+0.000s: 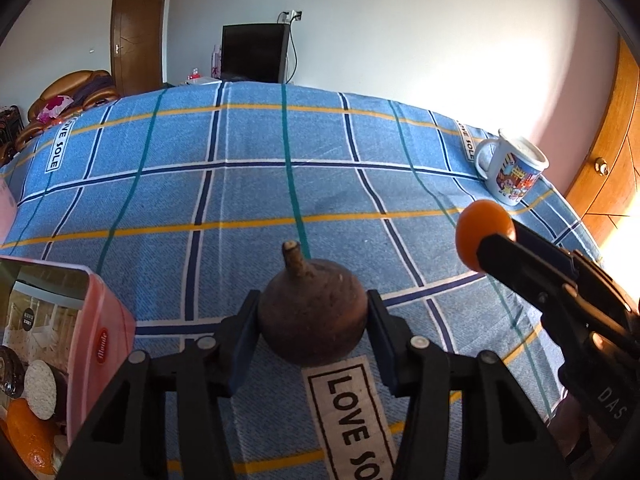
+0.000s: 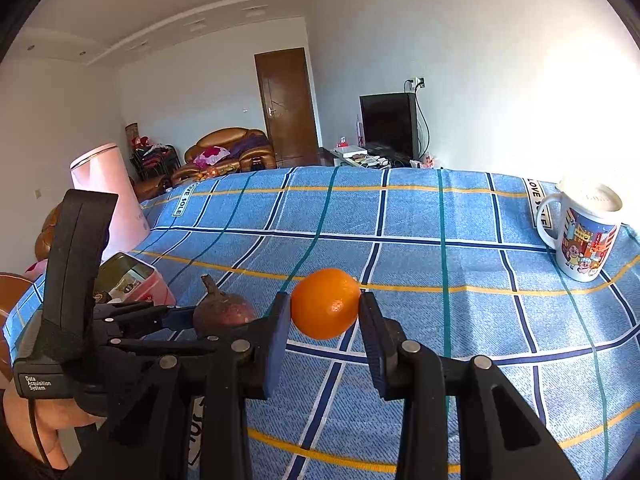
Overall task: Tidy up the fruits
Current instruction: 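Carry the orange and dark pear-shaped fruit over the tin tray with both tools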
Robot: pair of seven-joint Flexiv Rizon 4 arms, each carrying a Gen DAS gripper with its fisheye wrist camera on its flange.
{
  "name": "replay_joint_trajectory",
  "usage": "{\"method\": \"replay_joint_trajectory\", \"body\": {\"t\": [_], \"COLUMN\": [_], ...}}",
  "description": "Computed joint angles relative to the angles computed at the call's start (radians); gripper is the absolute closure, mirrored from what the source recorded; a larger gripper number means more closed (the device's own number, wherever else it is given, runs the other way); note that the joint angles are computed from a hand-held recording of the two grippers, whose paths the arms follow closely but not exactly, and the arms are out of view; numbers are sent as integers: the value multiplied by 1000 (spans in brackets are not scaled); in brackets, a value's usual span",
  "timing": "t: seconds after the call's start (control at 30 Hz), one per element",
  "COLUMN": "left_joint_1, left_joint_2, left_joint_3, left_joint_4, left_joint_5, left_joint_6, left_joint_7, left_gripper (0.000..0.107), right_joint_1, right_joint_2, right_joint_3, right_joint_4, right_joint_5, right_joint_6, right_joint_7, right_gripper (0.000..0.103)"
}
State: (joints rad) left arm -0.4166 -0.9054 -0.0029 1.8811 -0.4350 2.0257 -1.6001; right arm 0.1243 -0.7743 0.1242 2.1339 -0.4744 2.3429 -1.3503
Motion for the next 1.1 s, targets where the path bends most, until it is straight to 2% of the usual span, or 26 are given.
{"method": "replay_joint_trajectory", "body": {"t": [0.13, 0.5, 1.1], "left_joint_1": [-26, -57, -62], "left_joint_2": [4, -3, -21], "left_joint_3": [19, 10, -56], "left_joint_4": [25, 56, 93], "left_joint_5": [-14, -92, -194], "left_joint_6": [69, 210, 420], "left_joint_7": [-3, 56, 146], "left_gripper": [54, 54, 54], "right_joint_1": [17, 44, 74], "right_joint_2": [0, -2, -5], "right_joint_3": [-8, -19, -26], "right_joint_4": [10, 24, 66], "right_joint_5": [31, 83, 127], "right_joint_6": [37, 105, 221], "right_joint_7": [-28, -71, -129], "right_gripper": [66, 66, 66]}}
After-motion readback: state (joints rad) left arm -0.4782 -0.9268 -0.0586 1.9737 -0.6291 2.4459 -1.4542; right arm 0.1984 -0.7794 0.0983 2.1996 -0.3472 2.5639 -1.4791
